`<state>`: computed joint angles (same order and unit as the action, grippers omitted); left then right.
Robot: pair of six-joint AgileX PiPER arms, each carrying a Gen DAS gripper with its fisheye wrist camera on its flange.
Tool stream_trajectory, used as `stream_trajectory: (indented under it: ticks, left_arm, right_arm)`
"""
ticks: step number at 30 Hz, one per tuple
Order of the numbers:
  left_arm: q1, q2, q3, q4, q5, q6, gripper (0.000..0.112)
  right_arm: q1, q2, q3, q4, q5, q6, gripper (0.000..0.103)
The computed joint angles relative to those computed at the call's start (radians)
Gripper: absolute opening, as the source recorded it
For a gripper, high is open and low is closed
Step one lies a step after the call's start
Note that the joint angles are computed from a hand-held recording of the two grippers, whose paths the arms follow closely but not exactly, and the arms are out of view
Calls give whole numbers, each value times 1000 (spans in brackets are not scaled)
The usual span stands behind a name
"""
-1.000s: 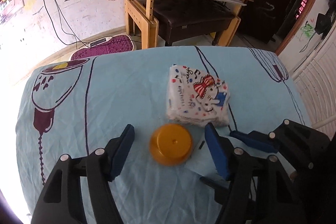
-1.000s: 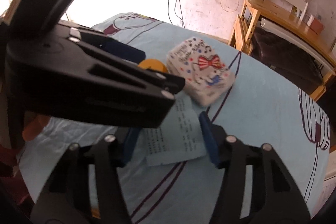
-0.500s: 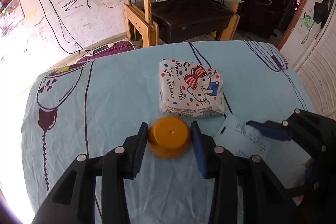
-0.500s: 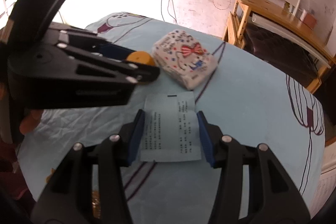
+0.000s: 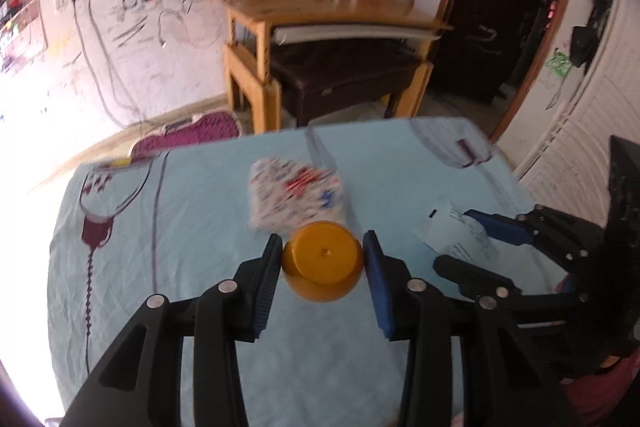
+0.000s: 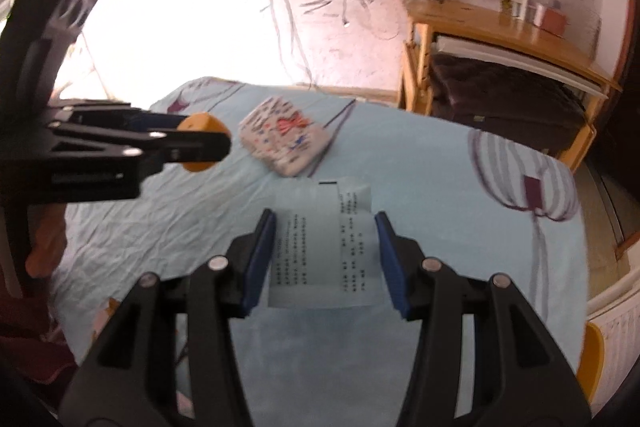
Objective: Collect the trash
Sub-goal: 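Carry the orange cup and receipt to the yellow bin and open both tools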
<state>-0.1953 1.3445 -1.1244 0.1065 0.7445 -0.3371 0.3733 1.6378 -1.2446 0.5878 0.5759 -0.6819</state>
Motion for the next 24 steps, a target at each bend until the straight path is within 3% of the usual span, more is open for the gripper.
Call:
stream_trajectory:
  ticks: [10,18,24]
  left_arm:
    - [-341,129,-241,329,115,-343,37]
    - [-516,363,-543,396,245,-374,37]
    - [-608,561,-811,408,350,-328,37]
  right_arm:
    - [-347,-126,128,375,65,-334,48]
    - [-661,-113,172,568,199,-545,48]
    - [-822,-70,130,606,282,-591,48]
